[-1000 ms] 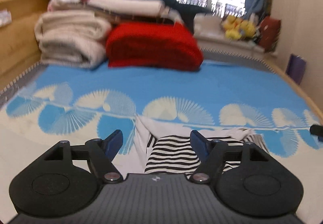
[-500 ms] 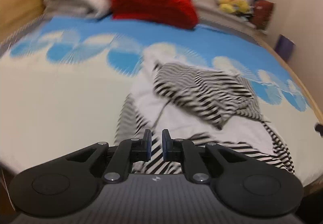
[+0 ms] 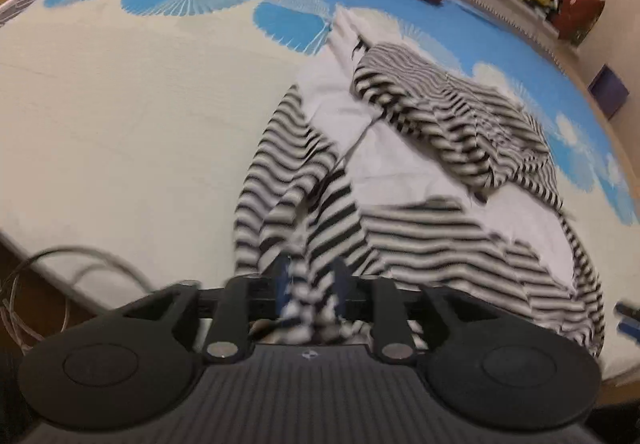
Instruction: Fold small clothes
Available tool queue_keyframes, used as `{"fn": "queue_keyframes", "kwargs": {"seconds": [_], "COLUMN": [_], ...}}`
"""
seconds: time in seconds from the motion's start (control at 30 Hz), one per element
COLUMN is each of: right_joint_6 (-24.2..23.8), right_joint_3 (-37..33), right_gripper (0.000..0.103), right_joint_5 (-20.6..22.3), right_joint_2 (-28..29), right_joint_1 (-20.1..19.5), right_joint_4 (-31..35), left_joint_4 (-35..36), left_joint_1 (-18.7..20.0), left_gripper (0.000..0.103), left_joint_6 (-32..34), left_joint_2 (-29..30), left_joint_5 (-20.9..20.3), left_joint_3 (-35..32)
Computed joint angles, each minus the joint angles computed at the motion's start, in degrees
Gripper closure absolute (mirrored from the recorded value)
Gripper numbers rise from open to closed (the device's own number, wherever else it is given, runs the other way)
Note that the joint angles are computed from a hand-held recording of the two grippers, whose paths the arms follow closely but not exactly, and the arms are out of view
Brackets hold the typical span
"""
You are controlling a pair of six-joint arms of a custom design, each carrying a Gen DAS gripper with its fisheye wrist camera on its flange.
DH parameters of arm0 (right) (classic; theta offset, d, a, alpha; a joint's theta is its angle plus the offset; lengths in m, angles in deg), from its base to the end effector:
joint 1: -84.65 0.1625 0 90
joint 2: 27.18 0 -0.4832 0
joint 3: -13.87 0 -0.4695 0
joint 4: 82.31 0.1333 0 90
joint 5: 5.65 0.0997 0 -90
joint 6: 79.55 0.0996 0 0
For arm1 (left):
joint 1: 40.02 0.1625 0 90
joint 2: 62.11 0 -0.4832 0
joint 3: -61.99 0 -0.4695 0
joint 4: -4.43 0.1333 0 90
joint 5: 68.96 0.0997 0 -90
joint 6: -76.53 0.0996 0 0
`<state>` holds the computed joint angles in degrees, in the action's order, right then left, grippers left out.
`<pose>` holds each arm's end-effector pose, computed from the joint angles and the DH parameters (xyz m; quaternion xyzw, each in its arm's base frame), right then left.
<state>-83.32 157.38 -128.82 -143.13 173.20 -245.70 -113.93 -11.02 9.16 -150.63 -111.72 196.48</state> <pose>0.0703 -0.3359 0.3932 -0.0932 -0.8848 0.3608 0.2796 -0.2615 -0.3810 0.2134 0.0109 0.9074 -0.2954 0.2987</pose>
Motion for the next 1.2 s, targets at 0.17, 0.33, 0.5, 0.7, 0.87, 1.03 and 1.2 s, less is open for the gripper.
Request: {"fn": "queue_keyframes", "kwargs": {"seconds": [0.17, 0.33, 0.5, 0.7, 0.87, 1.03, 1.2], "right_joint_6": [0.6, 1.5, 1.6, 1.7, -0.1, -2.2, -2.1], "right_joint_3": [-0.4, -0.9, -0.9, -0.4, 0.0, 0.7, 1.1], "right_gripper": [0.042, 0.040, 0.040, 0.046, 0.072, 0.098, 0.099], "right_joint_5": [-2.1, -4.5, -6.3, -5.5, -1.6, 1.2, -1.0], "right_joint_2": [1.2, 2.9, 3.6, 3.3, 1.7, 0.1, -0.1], "right_joint_1": [-0.9, -0.9, -0.4, -0.6, -1.5, -1.4, -0.8], "right_joint_4": [3.4, 6.8, 8.9, 9.1, 9.3, 6.7, 0.6], "left_joint_4": [7.2, 10.6, 12.0, 11.0, 9.2, 7.7, 2.9], "left_joint_1": [2.0, 3.8, 4.6, 4.9, 4.5, 2.9, 1.2], "left_gripper": [0.036, 0.036, 0.036, 0.055, 0.082, 0.097, 0.096], "left_joint_6": [-4.0, -5.1, -4.8, -3.8, -1.8, -2.5, -2.6], "left_joint_2": [3.3, 5.5, 6.3, 6.2, 6.6, 4.8, 1.0], "left_joint_5": [2.1, 0.7, -0.5, -1.3, -1.5, 0.0, 0.0], "left_joint_3": [-1.7, -3.2, -3.6, -3.4, -3.2, -2.5, -0.7]}}
